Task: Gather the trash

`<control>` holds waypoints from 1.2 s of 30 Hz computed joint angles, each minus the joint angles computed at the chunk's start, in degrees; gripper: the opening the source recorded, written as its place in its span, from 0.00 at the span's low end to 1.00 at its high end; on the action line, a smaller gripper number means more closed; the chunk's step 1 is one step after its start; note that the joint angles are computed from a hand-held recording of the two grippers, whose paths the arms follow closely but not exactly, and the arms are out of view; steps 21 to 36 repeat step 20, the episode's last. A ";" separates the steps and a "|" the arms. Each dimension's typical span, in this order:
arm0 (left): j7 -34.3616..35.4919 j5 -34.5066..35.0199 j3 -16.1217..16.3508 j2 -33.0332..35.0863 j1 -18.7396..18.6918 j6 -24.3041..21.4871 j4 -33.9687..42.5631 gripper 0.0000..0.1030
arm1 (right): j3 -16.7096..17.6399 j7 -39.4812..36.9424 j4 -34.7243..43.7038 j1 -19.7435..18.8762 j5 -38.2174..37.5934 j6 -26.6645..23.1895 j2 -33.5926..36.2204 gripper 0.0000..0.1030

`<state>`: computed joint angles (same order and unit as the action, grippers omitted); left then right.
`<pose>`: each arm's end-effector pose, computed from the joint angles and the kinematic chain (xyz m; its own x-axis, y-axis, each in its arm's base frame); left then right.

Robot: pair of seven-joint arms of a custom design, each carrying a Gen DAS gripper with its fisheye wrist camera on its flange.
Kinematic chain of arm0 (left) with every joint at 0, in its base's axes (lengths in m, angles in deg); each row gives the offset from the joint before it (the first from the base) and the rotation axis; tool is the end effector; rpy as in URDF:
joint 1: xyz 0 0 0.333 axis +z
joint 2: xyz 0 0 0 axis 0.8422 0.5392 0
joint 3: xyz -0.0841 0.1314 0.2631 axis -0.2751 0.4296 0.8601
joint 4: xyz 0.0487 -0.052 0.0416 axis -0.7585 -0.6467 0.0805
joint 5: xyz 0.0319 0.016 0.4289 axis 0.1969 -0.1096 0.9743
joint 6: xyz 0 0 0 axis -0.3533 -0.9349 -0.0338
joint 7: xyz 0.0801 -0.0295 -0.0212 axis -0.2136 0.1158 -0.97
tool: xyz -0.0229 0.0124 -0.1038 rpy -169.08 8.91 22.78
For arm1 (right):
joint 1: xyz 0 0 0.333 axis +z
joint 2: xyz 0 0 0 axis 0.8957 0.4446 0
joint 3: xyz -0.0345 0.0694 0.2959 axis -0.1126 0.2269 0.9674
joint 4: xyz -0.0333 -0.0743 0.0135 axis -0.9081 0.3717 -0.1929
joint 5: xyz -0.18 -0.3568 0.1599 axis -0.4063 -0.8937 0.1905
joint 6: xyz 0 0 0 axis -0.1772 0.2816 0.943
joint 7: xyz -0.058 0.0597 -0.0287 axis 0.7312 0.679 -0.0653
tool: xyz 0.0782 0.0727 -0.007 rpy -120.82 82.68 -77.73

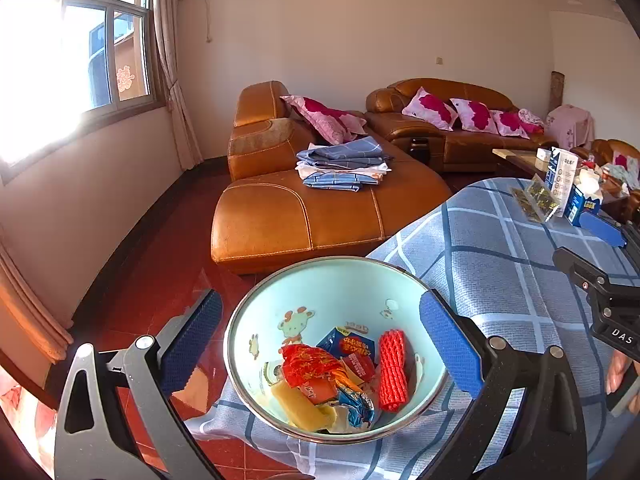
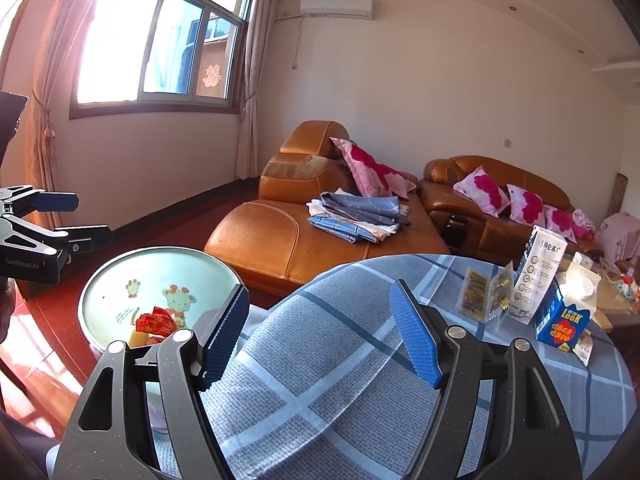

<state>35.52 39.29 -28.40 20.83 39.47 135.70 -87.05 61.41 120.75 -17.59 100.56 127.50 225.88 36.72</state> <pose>0.4479 -0.3273 0.4330 0.2705 -0.9597 -0.0769 -0.5367 -0.0840 -0.8396 0.5227 0.4461 0.4189 0.5898 -0.7987 0.1193 -0.2273 -0.3059 -0.9245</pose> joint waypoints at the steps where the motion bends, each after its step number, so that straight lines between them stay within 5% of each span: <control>1: 0.08 -0.01 -0.09 0.08 -0.04 -0.44 0.11 0.94 | 0.16 0.25 -0.05 -0.17 -0.15 0.10 0.02 0.70; 9: 1.79 0.54 -0.44 0.78 -0.81 -3.35 0.97 0.94 | -1.16 -0.99 0.43 0.99 1.44 -1.04 0.08 0.70; 18: 2.43 -0.98 0.58 0.80 -0.65 1.12 1.24 0.94 | -1.37 -0.71 0.36 0.95 3.50 -1.24 -0.23 0.70; 36: 2.33 -0.79 0.36 1.15 -0.57 1.31 1.40 0.94 | -2.45 -1.35 0.46 1.86 5.56 -1.39 -0.40 0.70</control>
